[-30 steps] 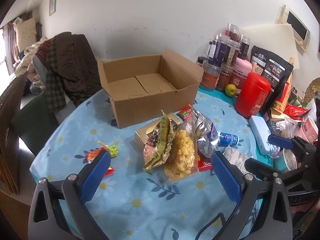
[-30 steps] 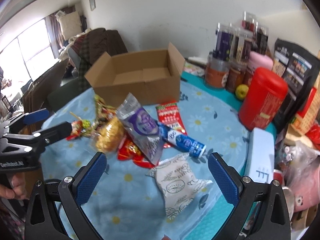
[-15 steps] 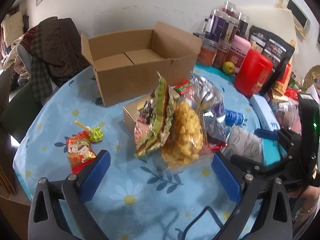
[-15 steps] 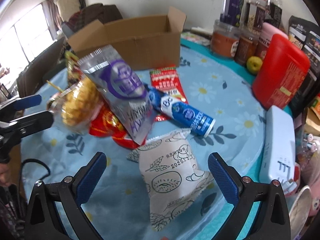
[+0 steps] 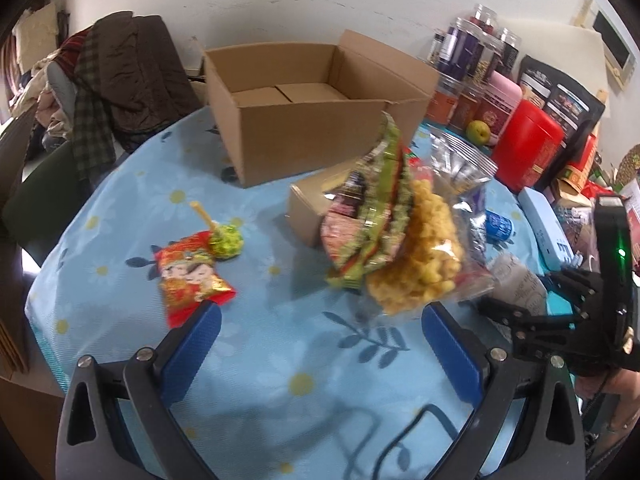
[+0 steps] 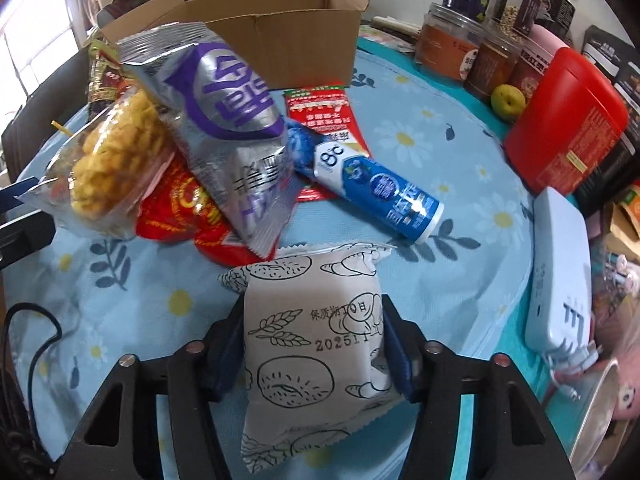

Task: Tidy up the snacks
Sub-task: 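Grasp the white printed pastry bag with the right tool while the left tool grasps the red cartoon candy packet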

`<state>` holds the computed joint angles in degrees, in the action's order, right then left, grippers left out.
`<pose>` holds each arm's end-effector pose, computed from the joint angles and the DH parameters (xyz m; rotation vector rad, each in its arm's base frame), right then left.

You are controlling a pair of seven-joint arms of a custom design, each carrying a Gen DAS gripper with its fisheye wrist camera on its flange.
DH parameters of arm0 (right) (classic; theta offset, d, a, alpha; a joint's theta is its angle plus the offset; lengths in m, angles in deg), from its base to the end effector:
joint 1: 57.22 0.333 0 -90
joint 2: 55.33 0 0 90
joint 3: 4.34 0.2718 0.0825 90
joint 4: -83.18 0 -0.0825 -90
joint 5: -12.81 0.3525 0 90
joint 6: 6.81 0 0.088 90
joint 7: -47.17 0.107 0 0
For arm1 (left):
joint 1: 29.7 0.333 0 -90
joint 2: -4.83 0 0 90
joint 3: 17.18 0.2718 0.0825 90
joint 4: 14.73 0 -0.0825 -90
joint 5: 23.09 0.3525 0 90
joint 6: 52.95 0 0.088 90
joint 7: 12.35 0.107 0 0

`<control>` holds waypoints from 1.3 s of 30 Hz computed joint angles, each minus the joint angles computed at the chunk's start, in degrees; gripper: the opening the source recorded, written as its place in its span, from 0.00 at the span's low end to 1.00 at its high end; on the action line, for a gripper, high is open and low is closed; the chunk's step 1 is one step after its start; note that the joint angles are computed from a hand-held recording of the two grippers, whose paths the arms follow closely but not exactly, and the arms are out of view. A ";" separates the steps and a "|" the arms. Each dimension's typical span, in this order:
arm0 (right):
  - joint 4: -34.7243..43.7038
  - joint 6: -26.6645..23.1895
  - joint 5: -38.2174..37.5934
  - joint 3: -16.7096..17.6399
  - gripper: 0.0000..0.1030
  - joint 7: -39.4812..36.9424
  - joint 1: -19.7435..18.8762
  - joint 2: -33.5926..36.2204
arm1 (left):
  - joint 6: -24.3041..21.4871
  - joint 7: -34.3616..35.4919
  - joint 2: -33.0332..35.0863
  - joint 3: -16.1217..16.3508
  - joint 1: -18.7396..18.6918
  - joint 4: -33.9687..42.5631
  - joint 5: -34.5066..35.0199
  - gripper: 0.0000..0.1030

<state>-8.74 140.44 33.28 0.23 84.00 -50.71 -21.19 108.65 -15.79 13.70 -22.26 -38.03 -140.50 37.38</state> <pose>0.6644 0.1163 0.3029 -2.5337 0.9792 -0.2969 0.5168 -0.1672 0.3273 -2.2090 1.3697 -0.6621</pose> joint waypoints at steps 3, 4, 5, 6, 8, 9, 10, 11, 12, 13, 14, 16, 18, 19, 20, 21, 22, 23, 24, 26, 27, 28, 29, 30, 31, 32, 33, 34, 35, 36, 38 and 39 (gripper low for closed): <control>-3.45 -0.58 1.62 0.54 0.54 0.64 -0.27 -2.66 | 0.07 -3.64 -1.82 0.80 0.43 -2.09 3.12 0.99; -4.69 -0.64 2.29 0.68 0.54 0.89 -0.32 -3.55 | -0.15 -4.65 -2.34 0.84 0.77 -2.71 3.92 0.99; -5.81 -0.92 3.03 0.86 0.54 0.93 -0.49 -4.44 | -0.51 -5.27 -2.65 0.76 1.13 -3.08 4.37 0.99; -6.84 -1.26 4.16 1.29 0.54 0.58 -0.83 -5.25 | -0.89 -5.72 -2.95 0.74 1.58 -3.54 4.65 0.99; -9.66 -1.75 7.23 2.31 0.54 -0.86 -1.66 -7.50 | -0.66 -6.35 -3.18 0.86 2.72 -4.42 4.98 0.99; -10.64 -1.59 8.24 2.49 0.54 -1.34 -1.56 -8.23 | -0.12 -6.14 -3.17 0.89 3.31 -4.82 4.65 0.99; -11.79 -1.12 9.01 2.57 0.54 -1.74 -1.26 -9.08 | 0.43 -5.52 -2.92 0.98 3.96 -5.05 3.84 0.99; -13.09 -0.34 9.53 2.57 0.54 -2.18 -0.85 -9.99 | 0.47 -5.18 -2.78 0.94 4.27 -5.22 3.28 0.99; -14.45 0.50 9.98 2.60 0.54 -2.65 -0.41 -10.95 | 0.20 -4.05 -2.39 0.91 4.65 -5.20 1.83 0.99; -15.72 1.02 10.45 2.61 0.54 -3.00 -0.05 -11.90 | -0.03 -3.20 -1.89 0.91 4.87 -5.00 0.75 0.99; -16.27 1.11 10.93 2.67 0.54 -3.30 0.24 -12.36 | 0.06 -2.72 -1.48 1.09 5.09 -4.90 0.17 0.99; -16.92 1.22 11.33 2.44 0.54 -3.35 0.88 -12.88 | -0.49 -1.53 -0.08 1.40 5.35 -3.91 -1.83 0.99; -17.54 1.68 11.04 2.03 0.54 -2.91 1.63 -13.34 | -0.40 -0.19 0.98 1.77 5.49 -3.25 -3.46 0.96; -17.95 1.98 10.84 1.86 0.54 -2.71 1.94 -13.66 | -0.62 0.96 1.66 1.84 5.58 -2.80 -4.74 0.90; -18.04 2.20 10.55 1.66 0.54 -2.41 2.22 -13.71 | -1.21 2.73 2.41 1.76 5.66 -2.22 -6.63 0.88; -16.95 2.06 10.05 1.40 0.54 -1.90 2.44 -12.88 | -1.41 3.55 2.79 1.93 5.48 -1.85 -7.33 0.88; -16.70 2.08 9.73 1.26 0.54 -1.51 2.57 -12.70 | -1.49 3.32 3.07 2.39 5.04 -1.49 -6.72 0.86; -16.85 2.26 9.51 1.18 0.54 -1.17 2.67 -12.81 | -1.86 1.98 3.10 3.04 4.30 -1.28 -4.84 0.76; -16.39 2.01 9.43 1.17 0.54 -0.99 2.59 -12.52 | -1.81 1.23 3.09 3.34 3.96 -1.20 -3.73 0.70; -16.08 1.85 9.51 1.22 0.54 -0.88 2.36 -12.27 | -1.35 0.39 2.98 3.60 3.68 -1.31 -2.07 0.50; -15.69 1.68 9.51 1.24 0.54 -0.82 2.26 -11.98 | -1.03 0.15 2.80 3.63 3.59 -1.48 -1.30 0.50; -15.31 1.57 9.49 1.24 0.54 -0.78 2.17 -11.67 | 0.20 0.02 2.56 3.62 3.80 -1.99 -0.96 0.50; -15.32 1.66 9.52 1.27 0.54 -0.79 2.10 -11.62 | 0.65 -0.12 2.30 3.57 3.89 -2.35 -0.92 0.50; -15.29 1.75 9.61 1.33 0.54 -0.95 1.97 -11.53 | 1.01 -0.35 1.89 3.49 3.88 -2.84 -0.71 0.50; -15.56 1.88 9.89 1.45 0.54 -1.26 1.77 -11.64 | 1.64 -0.07 1.43 3.27 3.99 -3.50 -0.90 0.50; -15.77 1.90 10.13 1.54 0.54 -1.46 1.63 -11.74 | 2.18 -0.01 1.02 3.09 4.02 -4.08 -0.89 0.50; -15.92 1.89 10.35 1.59 0.54 -1.64 1.51 -11.81 | 2.94 -0.04 0.56 2.92 4.02 -4.75 -0.74 0.50; -16.33 1.91 10.75 1.70 0.54 -2.08 1.27 -12.04 | 3.86 0.05 -0.02 2.68 4.00 -5.61 -0.60 0.50; -16.65 2.01 10.98 1.72 0.54 -2.35 1.18 -12.21 | 4.62 0.77 -0.50 2.30 4.03 -6.32 -1.01 0.50; -17.21 2.20 11.33 1.75 0.54 -2.79 1.01 -12.52 | 5.31 1.52 -0.73 2.00 4.08 -6.80 -1.47 0.50; -18.14 2.48 12.07 1.78 0.54 -3.63 0.68 -13.03 | 6.40 3.27 -1.79 1.10 3.77 -8.29 -2.73 0.50; -18.58 2.62 12.39 1.76 0.54 -3.91 0.60 -13.28 | 6.84 4.28 -1.95 0.72 3.63 -8.60 -3.50 0.50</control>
<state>-27.32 143.06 45.67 2.00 80.09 -50.11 -34.47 115.49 -11.51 11.74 -21.54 -34.40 -149.11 33.88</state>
